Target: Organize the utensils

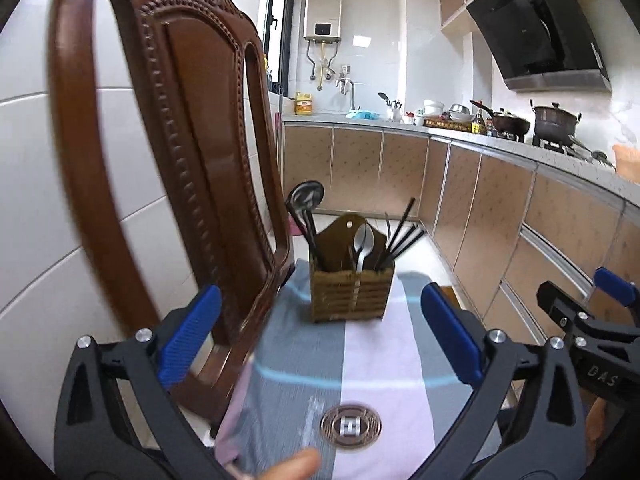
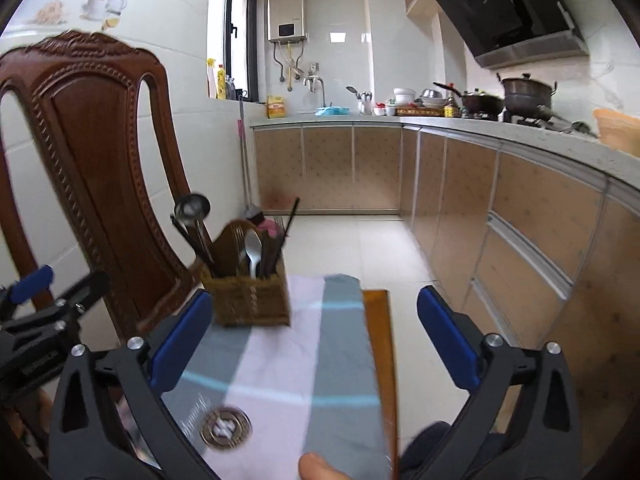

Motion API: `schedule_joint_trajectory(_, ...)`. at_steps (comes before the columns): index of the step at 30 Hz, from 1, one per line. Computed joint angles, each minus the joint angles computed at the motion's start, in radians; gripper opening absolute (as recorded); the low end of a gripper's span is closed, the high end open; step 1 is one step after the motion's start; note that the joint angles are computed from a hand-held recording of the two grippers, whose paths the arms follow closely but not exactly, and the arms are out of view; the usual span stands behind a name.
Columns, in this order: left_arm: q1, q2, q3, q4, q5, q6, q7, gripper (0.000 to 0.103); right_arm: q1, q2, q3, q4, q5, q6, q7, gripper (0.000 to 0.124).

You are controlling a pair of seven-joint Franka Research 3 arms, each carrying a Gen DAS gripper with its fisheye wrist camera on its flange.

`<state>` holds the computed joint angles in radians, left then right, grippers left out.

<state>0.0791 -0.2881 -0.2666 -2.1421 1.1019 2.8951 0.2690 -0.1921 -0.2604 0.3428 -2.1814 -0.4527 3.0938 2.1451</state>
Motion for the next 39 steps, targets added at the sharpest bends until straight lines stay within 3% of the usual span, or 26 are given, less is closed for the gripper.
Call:
schedule_joint_trajectory(2, -0.016, -0.053, 0.009, -0.051, -0.031, -0.002, 0.021, 0.099, -0.031, -0.068, 0.018, -0.066, -0.018, -0.004, 0.032, 0.1)
schedule_joint_trajectory(4, -0.023, -0.099, 0.011, -0.089, -0.066, 0.002, 0.051, 0.099, 0.05, -0.124, -0.054, -0.135, 0.059, -0.003, -0.031, 0.1)
schedule_joint_trajectory(6, -0.02, -0.144, 0.002, -0.126, -0.084, 0.02, 0.076, 0.099, 0.069, -0.171, -0.071, -0.178, 0.101, -0.001, -0.057, 0.1)
schedule_joint_trajectory(13, 0.002, -0.194, -0.032, -0.152, -0.166, 0.055, 0.169, 0.099, 0.006, -0.276, 0.001, -0.226, 0.167, -0.007, -0.097, 0.1)
schedule_joint_trajectory(26, 0.048, -0.216, -0.073, -0.172, -0.271, 0.082, 0.269, 0.099, -0.045, -0.32, 0.073, -0.248, 0.306, 0.01, -0.203, 0.1)
schedule_joint_trajectory(39, 0.058, -0.215, -0.081, -0.182, -0.323, 0.085, 0.309, 0.099, -0.069, -0.316, 0.103, -0.243, 0.342, 0.006, -0.231, 0.1)
